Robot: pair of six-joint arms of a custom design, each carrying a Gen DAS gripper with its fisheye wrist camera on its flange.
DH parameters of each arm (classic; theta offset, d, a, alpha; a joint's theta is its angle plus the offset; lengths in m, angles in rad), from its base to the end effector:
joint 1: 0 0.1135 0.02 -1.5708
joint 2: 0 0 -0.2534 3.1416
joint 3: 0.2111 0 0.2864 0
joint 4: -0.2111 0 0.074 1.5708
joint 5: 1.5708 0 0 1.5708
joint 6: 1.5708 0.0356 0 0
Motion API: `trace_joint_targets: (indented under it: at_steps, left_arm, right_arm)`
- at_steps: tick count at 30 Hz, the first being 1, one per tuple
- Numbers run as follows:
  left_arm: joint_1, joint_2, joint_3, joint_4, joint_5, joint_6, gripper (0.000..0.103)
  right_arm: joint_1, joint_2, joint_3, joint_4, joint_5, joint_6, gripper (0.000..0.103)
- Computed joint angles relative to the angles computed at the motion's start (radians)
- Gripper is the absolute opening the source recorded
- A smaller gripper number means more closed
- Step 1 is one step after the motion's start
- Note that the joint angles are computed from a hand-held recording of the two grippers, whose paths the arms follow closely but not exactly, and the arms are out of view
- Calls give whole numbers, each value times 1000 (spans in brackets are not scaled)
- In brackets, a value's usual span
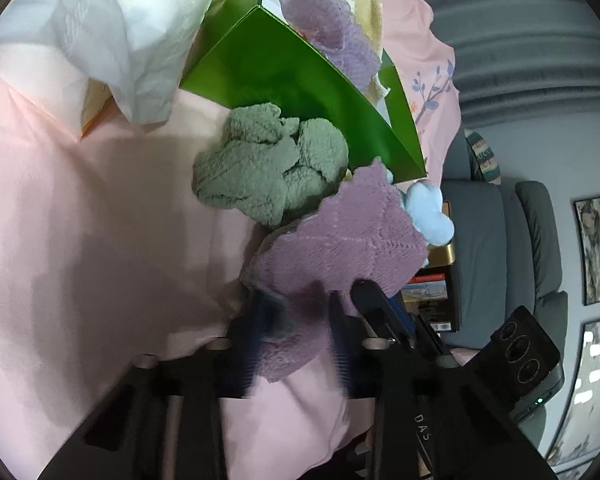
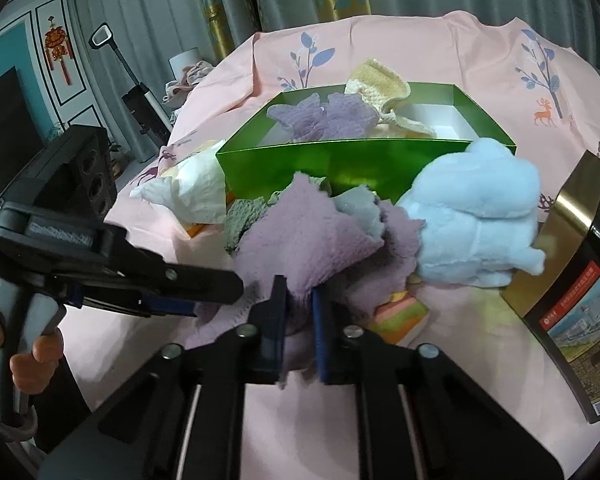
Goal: Organize soft objects
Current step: 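Lift the purple knit cloth into the green box and open the left tool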
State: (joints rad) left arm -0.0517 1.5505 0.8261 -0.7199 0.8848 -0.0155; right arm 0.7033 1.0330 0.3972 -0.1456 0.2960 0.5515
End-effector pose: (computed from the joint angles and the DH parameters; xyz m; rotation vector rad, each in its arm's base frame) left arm 0.2747 -0.0418 0.1304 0.1327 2.7569 -1.3121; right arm 0.1805 0.1394 0.1370 -0.0323 2.3272 0.2877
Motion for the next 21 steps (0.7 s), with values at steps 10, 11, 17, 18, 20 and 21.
trace_joint_targets:
  at_steps: [10,11,17,18,20,21]
  left_arm:
    - [41,-151,0,-140,106,128,12]
    - [48,-170,4,-161,111,140,12]
    - [76,-243,80,-273,142,202,12]
    - [78,-249,107,-290,147,206,12]
    - [76,-254,147,-305,147,203,12]
    - [78,-258,170,-312,149,203,12]
  right_arm:
    - [103,-200,23,-115,80,-10,7]
    - [117,-213,35,-130,98,-15,7]
    - [163,-227,145,-200,177,-86,7]
    - [160,-228,157,-205,180,-100,7]
    - [157,-220,195,-213,196,-130,7]
    - [154,-217,214,-215,201,-145,7]
